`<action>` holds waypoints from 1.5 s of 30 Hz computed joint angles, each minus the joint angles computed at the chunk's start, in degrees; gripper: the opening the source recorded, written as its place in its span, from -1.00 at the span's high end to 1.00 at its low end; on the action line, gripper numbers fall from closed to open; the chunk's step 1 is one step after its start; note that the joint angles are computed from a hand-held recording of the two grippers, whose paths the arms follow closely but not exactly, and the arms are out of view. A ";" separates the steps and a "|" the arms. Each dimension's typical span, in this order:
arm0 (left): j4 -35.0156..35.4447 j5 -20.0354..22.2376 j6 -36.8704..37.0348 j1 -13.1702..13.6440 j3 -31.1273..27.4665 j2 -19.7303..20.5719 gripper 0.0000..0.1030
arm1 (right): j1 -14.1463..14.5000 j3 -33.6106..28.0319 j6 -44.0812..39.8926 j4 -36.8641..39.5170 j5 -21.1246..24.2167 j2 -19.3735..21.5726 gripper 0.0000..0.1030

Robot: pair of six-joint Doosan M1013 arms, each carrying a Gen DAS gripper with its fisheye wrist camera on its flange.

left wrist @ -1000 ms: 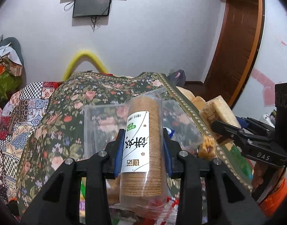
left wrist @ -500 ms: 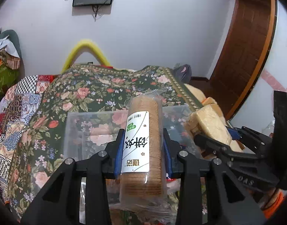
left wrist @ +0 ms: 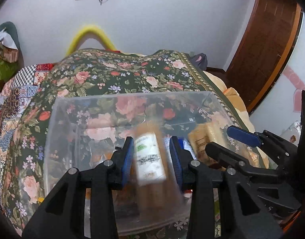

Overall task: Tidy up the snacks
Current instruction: 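Lower cracker roll and square cake into the clear box and open both tools, then grasp the green-zip bag with left tool while right tool grasps jam biscuit pack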

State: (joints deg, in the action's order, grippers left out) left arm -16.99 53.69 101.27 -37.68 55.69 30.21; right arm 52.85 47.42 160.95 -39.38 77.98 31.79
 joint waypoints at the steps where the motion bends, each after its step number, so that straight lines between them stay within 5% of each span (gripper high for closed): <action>1: -0.26 -0.04 0.76 -0.04 0.15 -0.27 0.29 | 0.04 0.16 0.13 0.03 -0.46 -0.17 -0.08; 17: 0.35 -6.12 3.87 2.21 7.25 -8.76 0.28 | 2.79 1.38 2.85 -5.27 1.96 -3.10 -0.12; 30: 4.70 -3.98 1.92 6.54 13.77 -12.78 0.15 | 4.87 4.96 5.62 -6.02 7.96 -5.42 -0.20; 42: 6.32 0.62 0.66 8.97 17.97 -11.14 0.13 | 4.36 11.41 10.80 0.33 8.11 -7.63 -0.24; 45: 5.37 0.47 0.89 9.25 18.62 -10.60 -0.04 | 3.90 12.38 11.51 2.00 7.79 -7.77 -0.25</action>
State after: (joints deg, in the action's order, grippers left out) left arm -11.62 54.16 102.16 -28.44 74.30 19.60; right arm 56.75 59.79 172.46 -37.38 85.77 24.02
